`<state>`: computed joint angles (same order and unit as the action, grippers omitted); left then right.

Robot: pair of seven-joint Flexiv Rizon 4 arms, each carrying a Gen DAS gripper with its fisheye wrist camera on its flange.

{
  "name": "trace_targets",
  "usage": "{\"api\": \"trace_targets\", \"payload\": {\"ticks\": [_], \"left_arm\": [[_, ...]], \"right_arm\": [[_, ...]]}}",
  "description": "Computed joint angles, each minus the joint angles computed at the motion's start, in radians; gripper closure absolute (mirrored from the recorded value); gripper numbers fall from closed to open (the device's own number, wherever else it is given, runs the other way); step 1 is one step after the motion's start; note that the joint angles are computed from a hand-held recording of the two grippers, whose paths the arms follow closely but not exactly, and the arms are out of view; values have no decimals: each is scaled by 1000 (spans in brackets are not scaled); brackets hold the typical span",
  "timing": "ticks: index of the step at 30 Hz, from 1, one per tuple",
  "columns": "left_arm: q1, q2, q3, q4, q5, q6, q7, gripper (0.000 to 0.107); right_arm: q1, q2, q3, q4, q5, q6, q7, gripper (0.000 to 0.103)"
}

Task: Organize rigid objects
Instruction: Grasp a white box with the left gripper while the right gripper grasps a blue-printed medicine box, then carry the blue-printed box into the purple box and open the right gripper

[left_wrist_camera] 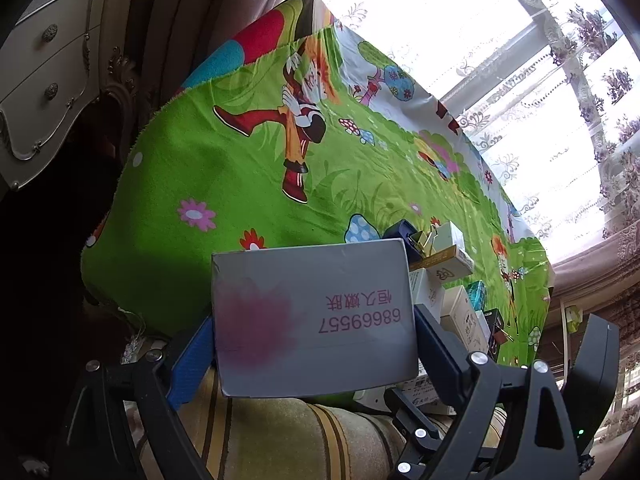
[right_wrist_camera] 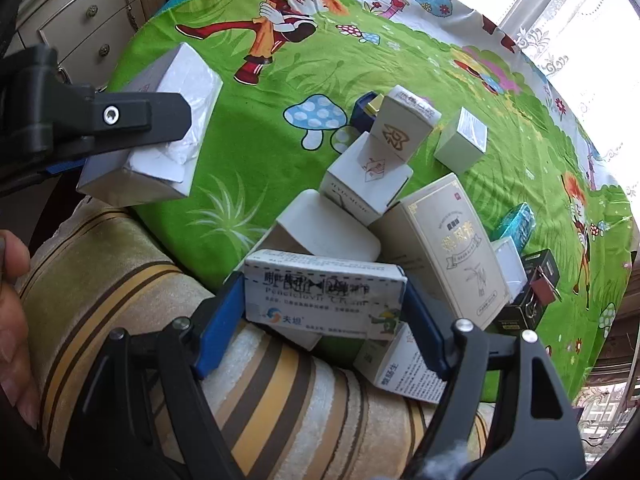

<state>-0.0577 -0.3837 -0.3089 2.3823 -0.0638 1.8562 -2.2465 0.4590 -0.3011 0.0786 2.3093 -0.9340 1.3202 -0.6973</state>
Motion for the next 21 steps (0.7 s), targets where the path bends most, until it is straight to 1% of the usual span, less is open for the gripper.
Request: {"api": "trace_targets", "payload": {"ticks": [3,6,11,13,16,21], "left_arm": [[-51,18,45,3,-15,10,3,15],[-122,34,100,1,-37,12,18,15],[-268,52,205,-19,-95,-3,66,15],[-326,56,242,-28,-123,-10,87,15],[-421,59,305,-44,-166,-24,124,15],[-554,54,382,-92,-212,-60,187,15]], "right_arm": [[-9,26,-21,23,-43,41,50,23],[-27,50,-32,42,-82,73,92,23],[-74,90,-45,81,-159,129,165,23],[-100,112,-54,100,-209,156,212,23],[-161,150,-66,130,-309,205,301,23],[-293,210,-65,180,-417,285,405,23]]}}
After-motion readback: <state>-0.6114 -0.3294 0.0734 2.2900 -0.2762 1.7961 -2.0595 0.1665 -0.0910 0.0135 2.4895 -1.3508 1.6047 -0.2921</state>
